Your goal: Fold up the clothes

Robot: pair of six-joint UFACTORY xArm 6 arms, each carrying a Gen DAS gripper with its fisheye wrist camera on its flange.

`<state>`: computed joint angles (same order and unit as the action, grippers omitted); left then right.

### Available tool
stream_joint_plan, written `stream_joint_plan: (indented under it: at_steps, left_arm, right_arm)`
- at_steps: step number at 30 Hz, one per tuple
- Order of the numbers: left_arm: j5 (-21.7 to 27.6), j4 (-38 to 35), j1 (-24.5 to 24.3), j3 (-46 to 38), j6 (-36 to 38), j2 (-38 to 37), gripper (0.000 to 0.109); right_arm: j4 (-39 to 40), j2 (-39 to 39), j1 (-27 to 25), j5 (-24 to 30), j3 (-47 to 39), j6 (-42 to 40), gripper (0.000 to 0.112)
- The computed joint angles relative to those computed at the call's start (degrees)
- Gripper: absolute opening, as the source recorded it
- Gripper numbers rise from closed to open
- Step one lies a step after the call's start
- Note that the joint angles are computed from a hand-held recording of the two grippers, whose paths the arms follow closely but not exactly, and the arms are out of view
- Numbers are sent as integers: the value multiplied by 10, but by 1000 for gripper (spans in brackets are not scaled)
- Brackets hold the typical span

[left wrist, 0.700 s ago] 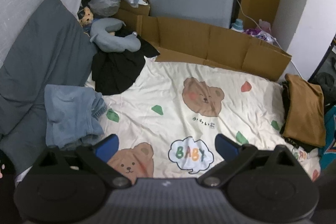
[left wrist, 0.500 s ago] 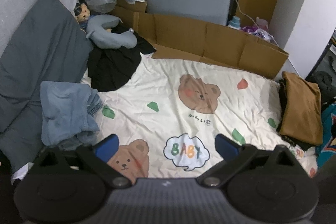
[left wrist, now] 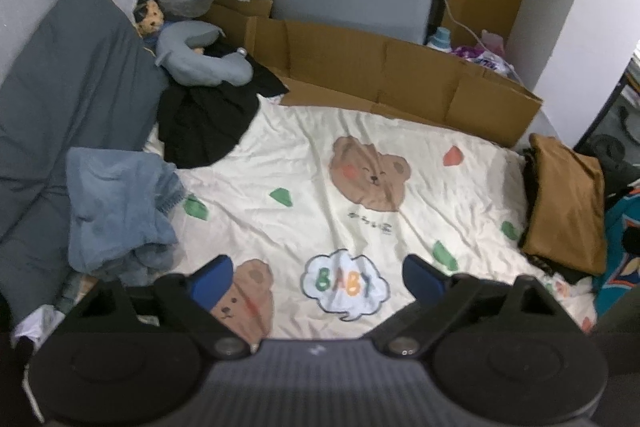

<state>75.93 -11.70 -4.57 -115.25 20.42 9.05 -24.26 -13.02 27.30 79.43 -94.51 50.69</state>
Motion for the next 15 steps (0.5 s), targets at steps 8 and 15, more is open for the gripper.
stream_joint_plan:
  at_steps: [8,15]
  left_arm:
    - [-34,-11,7,44,16,-25,93]
    - [-37,-12,8,43,29,-19,93]
  right_arm:
    - [-14,10,5,-2,-7,-9,103]
    - [-16,21,9,-10,-15,-18,103]
